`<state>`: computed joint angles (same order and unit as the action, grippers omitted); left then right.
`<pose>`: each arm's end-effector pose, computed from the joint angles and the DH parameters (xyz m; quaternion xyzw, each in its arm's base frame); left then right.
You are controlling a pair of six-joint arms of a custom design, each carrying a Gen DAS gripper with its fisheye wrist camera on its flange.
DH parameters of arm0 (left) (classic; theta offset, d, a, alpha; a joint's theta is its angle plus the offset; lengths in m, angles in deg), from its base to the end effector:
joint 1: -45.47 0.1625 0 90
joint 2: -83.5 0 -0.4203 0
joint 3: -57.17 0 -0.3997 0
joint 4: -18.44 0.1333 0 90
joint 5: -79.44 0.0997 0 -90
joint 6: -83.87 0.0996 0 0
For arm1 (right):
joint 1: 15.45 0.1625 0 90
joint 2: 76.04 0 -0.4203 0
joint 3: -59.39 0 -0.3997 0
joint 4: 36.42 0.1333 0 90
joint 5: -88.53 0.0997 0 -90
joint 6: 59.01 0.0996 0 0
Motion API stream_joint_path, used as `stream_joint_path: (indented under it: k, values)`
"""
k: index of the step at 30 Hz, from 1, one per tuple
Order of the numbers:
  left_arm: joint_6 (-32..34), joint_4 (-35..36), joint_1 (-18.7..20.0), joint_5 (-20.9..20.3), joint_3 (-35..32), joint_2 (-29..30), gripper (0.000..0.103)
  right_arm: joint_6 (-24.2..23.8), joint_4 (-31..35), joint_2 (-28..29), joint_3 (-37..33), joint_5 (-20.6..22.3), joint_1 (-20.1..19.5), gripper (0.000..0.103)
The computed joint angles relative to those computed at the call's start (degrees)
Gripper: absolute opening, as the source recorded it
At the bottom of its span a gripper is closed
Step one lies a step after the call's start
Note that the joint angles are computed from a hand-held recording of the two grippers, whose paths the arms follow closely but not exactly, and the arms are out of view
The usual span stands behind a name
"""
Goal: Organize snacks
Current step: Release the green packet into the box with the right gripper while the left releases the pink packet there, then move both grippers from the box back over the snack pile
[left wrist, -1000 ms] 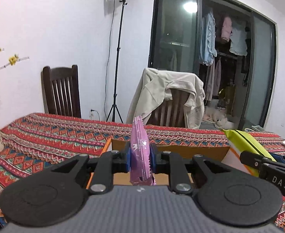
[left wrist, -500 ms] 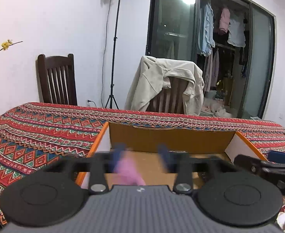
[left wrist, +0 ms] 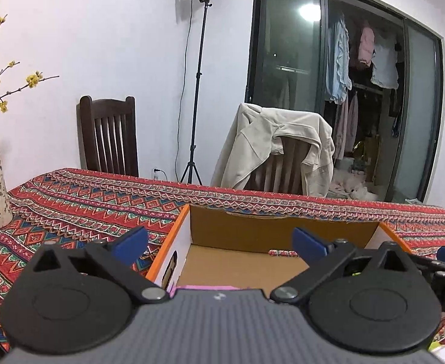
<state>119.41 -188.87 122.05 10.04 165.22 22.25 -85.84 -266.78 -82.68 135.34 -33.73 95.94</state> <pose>0.0252 -0.6197 0.3025 0.2390 0.7740 -0.5294 0.2522 0.3192 -0.5953 -0.0959 0.1720 -0.7796 0.5468 0.2523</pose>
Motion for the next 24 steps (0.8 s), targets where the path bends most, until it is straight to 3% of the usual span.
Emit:
stream_joint_path:
  k: [13,24]
  values:
    - [0.5,2.0,-3.2,-0.9,7.8,-9.9,0.103,-4.3,-5.6,-2.9,5.8,-2.2,5.0,0.103]
    - [1.5,3.6,-2.4,-2.7,16.2,-18.0,0.103,-2.8,-10.2,-4.7,15.3,-4.2,7.6,0.103]
